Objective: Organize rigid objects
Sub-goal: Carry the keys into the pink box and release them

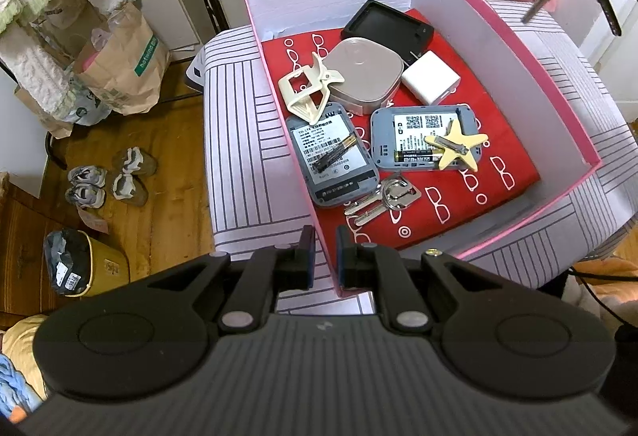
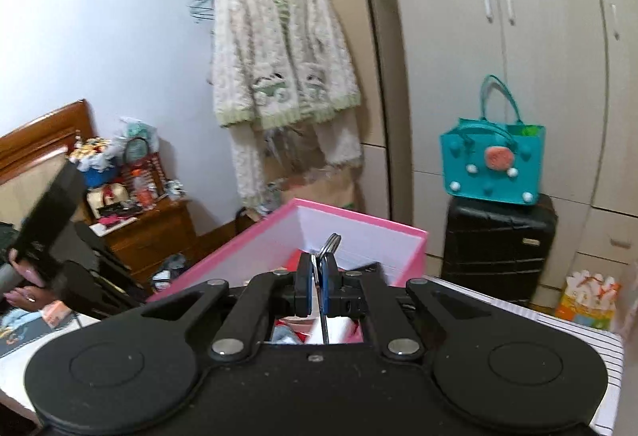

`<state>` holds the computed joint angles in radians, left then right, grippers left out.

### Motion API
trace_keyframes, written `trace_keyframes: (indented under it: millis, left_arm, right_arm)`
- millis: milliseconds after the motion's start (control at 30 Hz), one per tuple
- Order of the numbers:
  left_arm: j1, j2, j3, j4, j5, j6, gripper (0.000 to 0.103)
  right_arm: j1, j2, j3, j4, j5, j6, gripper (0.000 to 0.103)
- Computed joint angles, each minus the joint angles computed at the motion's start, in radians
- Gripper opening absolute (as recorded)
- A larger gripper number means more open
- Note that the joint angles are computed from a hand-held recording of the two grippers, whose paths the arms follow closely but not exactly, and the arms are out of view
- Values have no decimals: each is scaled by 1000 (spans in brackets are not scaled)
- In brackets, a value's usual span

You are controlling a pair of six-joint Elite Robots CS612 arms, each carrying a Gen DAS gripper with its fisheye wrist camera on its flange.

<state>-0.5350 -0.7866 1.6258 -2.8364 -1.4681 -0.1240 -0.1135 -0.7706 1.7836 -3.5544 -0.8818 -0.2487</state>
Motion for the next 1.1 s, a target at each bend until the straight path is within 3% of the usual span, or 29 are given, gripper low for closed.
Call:
trace_keyframes:
  millis: [200, 433, 633, 900, 1000, 1100]
  left_arm:
    - [-2, -1, 14, -35, 6, -7, 9]
    - [-7, -4, 32, -79, 21, -5, 9]
    - [-8, -5, 39, -95, 24, -6, 9]
    - [-9, -6, 44, -107, 25, -8, 9]
    - [-9, -5, 43, -107, 25, -8, 9]
    - [-7, -5, 43, -111, 19, -8, 9]
  right_arm:
    - [12, -7, -1, 69, 66, -56, 7]
    - [34, -9, -19, 334, 111, -188, 7]
    - [64, 6, -53, 469, 63, -232, 7]
    - [96, 44, -131, 498, -45, -204, 7]
    - [109, 63, -156, 479, -127, -198, 12]
    - [94, 60, -153, 468, -111, -155, 12]
